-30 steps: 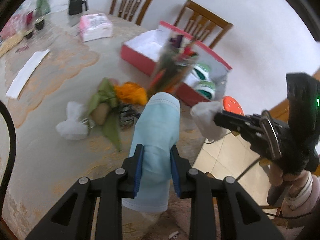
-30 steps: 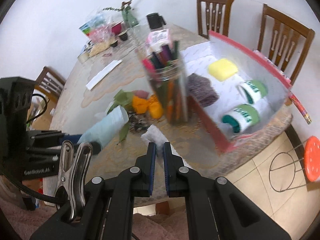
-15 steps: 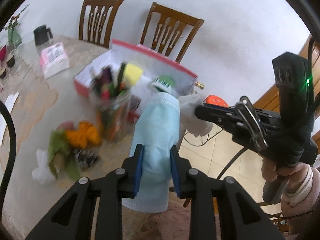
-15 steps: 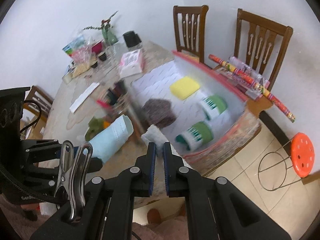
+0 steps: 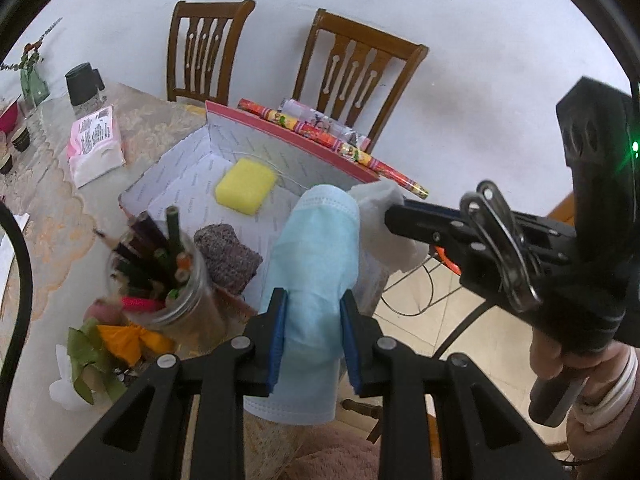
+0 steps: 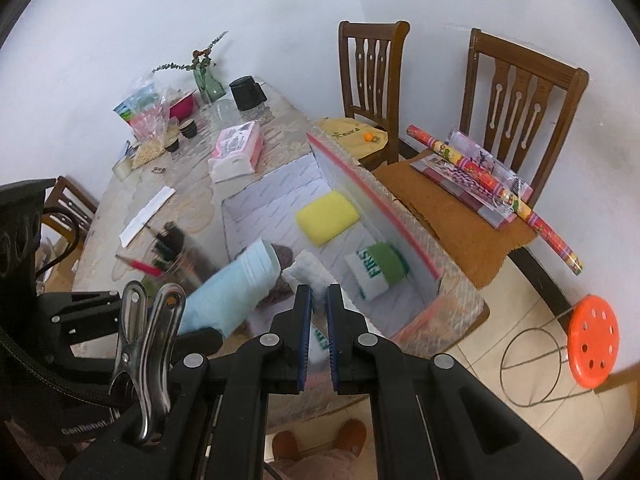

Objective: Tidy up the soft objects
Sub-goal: 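Carry the blue cloth with the left tool toward the box while the right carries the white towel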

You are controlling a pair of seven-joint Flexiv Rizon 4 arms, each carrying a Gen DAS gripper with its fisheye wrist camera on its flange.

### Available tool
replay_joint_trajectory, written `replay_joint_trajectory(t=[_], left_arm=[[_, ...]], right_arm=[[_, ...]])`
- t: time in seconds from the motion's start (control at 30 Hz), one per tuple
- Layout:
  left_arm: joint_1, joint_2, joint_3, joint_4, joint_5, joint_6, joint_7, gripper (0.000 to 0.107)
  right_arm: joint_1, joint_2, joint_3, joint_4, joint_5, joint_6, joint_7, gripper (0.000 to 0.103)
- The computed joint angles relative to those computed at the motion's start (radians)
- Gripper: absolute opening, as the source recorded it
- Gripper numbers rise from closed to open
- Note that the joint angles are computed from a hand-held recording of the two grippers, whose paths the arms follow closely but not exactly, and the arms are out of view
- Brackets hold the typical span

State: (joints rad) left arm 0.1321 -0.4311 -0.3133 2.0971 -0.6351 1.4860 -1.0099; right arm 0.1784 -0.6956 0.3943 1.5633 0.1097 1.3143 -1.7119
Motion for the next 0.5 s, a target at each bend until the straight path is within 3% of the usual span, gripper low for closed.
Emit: replay_joint_trajectory(t=[0.2, 0.5], left_arm=[[-0.115, -0.065, 0.145, -0.100, 0.110, -0.038, -0.153, 0.027], [-0.192, -0.128, 0.261, -0.203, 0.256, -0.085, -0.346, 0.027]], right_arm=[[-0.031, -0.074, 0.036, -0.121, 0.011, -0.081, -0.082, 0.009], [-0.027, -0.151, 0.034, -0.275, 0.075, -0.217, -0.200, 0.009]])
